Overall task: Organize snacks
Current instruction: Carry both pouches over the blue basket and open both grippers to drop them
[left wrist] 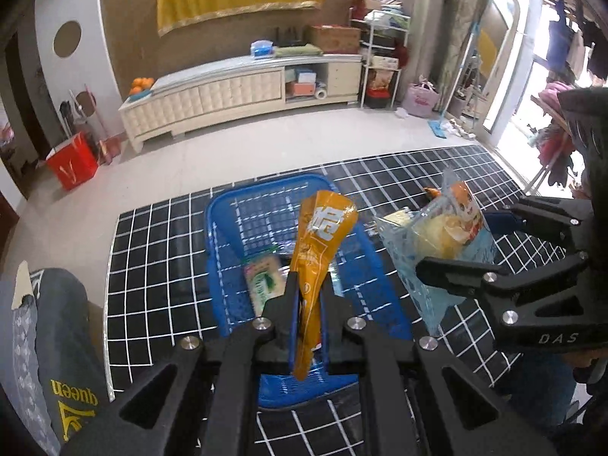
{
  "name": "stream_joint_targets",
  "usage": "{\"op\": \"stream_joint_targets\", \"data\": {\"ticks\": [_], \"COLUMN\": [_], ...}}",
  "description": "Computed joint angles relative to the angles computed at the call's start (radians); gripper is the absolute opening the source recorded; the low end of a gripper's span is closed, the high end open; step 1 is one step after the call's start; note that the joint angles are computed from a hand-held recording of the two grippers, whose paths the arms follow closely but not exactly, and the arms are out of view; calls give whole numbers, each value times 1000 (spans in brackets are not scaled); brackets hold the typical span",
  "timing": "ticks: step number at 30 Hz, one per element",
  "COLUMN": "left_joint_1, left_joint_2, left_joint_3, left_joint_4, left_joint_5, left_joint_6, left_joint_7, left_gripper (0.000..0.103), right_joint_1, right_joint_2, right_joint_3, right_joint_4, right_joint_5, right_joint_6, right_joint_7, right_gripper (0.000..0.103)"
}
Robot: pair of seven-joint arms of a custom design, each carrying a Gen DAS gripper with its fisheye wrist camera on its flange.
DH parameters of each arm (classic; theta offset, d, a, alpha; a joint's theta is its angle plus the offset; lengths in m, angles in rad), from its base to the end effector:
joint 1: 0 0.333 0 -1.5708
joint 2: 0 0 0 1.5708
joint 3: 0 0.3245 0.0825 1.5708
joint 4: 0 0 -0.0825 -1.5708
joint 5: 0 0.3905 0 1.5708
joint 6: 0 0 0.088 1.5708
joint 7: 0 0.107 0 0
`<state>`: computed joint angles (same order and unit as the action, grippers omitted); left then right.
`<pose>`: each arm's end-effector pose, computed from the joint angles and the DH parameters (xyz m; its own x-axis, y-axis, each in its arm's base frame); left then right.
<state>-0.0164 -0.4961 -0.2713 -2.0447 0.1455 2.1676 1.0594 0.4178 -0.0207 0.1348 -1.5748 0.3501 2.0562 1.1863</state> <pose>0.4210 -0.1538 0.7040 0.1588 -0.9868 0.0321 -0.7799 -0.1453 -0.6089 0.4950 0.3280 0.6998 0.7733 -0.6172 -0.1455 -0.5824 -0.6006 -0.5478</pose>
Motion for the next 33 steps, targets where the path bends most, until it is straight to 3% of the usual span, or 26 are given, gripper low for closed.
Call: {"op": "stream_joint_targets", "data": {"ticks": [7, 21, 25, 33], "left_joint_1": [9, 28, 26, 25], "left_joint_2": [33, 199, 209, 157], "left_joint_3": [57, 71, 72, 79], "left_joint_4": [-42, 30, 44, 27], "left_joint_5": [-40, -34, -12, -1], "left_joint_6": [56, 59, 51, 36], "left_joint_7": [79, 70, 56, 39], "left_gripper": [8, 11, 28, 28], "right_joint_1": [23, 2, -1, 6], "right_joint_2": [107, 182, 181, 168], "right_joint_3": [27, 31, 32, 38], "right_joint_4": [93, 156, 159, 171], "right_joint_5": [-76, -110, -109, -103], "right_joint_6": [4, -4, -10, -27], "right_joint_7": [54, 87, 91, 95], "right_gripper": [68, 68, 68, 68]}}
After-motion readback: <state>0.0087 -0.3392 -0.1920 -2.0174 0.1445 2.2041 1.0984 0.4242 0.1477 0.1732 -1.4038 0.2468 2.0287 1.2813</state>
